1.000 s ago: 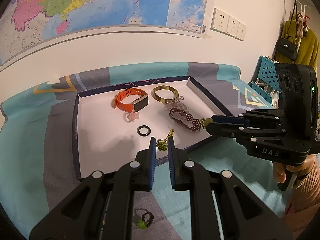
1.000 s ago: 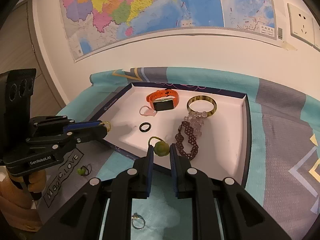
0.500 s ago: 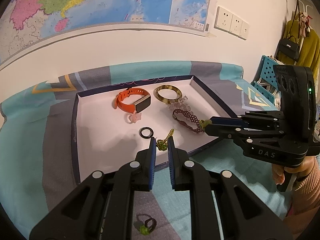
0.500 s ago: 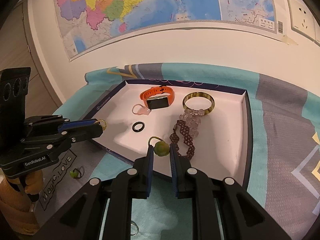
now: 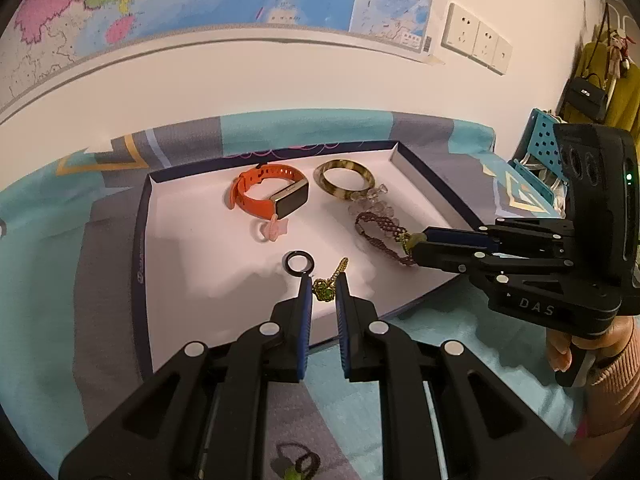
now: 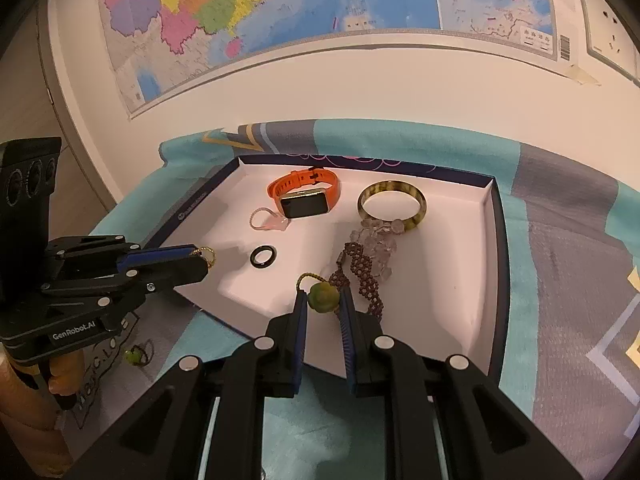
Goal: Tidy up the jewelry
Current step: 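Release the gold charm into the box with the left tool while the right tool releases the green keychain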
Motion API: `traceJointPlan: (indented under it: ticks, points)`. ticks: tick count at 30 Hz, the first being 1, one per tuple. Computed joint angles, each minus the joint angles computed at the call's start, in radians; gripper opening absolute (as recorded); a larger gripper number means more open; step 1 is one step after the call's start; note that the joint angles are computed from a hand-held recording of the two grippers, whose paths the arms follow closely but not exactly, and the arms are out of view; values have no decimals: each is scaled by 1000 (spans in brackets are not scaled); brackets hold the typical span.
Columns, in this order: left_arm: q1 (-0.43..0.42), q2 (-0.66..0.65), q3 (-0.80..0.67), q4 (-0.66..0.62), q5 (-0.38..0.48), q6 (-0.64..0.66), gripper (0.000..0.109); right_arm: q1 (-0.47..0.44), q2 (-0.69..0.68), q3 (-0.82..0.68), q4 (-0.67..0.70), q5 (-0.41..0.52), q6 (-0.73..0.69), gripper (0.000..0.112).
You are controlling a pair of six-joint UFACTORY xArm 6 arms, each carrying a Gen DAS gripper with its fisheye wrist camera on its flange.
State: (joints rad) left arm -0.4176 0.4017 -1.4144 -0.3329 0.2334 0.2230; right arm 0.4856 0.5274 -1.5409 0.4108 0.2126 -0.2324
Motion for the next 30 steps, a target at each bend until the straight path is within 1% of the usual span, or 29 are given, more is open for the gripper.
traceJointPlan:
  ticks: [9, 17, 30]
  points:
    - [10, 40, -42, 30, 35, -40, 12, -7, 41, -58, -81, 41, 68, 15]
    - [12, 49, -52, 33, 45, -48, 12, -10, 64, -88, -145, 64, 124, 15]
    - [11, 51, -57, 50, 51, -63, 12, -10, 75, -105, -156, 73, 134, 15]
